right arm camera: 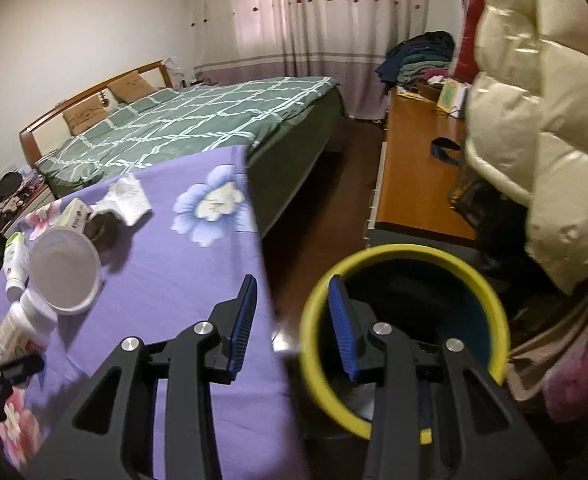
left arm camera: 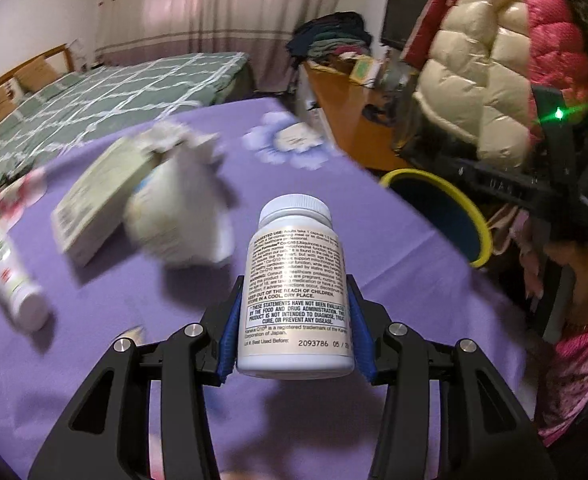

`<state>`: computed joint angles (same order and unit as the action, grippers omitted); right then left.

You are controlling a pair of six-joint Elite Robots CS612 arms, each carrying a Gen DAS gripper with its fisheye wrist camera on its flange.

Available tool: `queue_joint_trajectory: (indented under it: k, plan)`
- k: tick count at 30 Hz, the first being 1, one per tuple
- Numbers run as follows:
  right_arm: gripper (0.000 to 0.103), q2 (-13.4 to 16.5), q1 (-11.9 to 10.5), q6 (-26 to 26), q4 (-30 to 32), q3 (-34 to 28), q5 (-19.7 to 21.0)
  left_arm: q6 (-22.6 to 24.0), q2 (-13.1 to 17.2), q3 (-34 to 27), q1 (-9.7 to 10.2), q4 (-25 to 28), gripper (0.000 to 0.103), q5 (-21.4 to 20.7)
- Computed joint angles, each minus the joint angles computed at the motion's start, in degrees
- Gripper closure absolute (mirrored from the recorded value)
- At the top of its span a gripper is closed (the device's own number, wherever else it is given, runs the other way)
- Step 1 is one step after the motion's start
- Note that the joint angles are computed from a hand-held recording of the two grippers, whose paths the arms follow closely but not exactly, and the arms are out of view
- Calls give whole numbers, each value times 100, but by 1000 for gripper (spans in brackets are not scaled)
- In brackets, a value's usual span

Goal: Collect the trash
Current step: 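Carry the pill bottle over the yellow bin and open the left tool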

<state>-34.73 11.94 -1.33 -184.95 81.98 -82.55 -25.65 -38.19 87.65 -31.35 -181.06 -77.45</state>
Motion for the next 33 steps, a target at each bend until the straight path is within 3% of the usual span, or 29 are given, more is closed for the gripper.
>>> queue_joint_trajectory:
  k: [11, 21, 26, 29, 33]
  plan:
    - [60, -143, -439, 36, -209, 331, -110, 521, 916, -2141, -156, 1322, 56, -691]
    - [59, -115, -637, 42, -147, 375, -62, 704, 1996, -4428, -222, 3105, 57, -1094]
    - [58, -128, -712, 111, -155, 396, -55, 732, 2444, -5323, -242, 3737, 56, -1193]
    - [56, -141, -725, 136, -173, 422, -63, 602, 2483, -5364, -263, 3680, 26, -986]
    - [55, -139, -691, 119, -139, 411, -47, 539, 2005, -4383, -278, 2820, 25, -625]
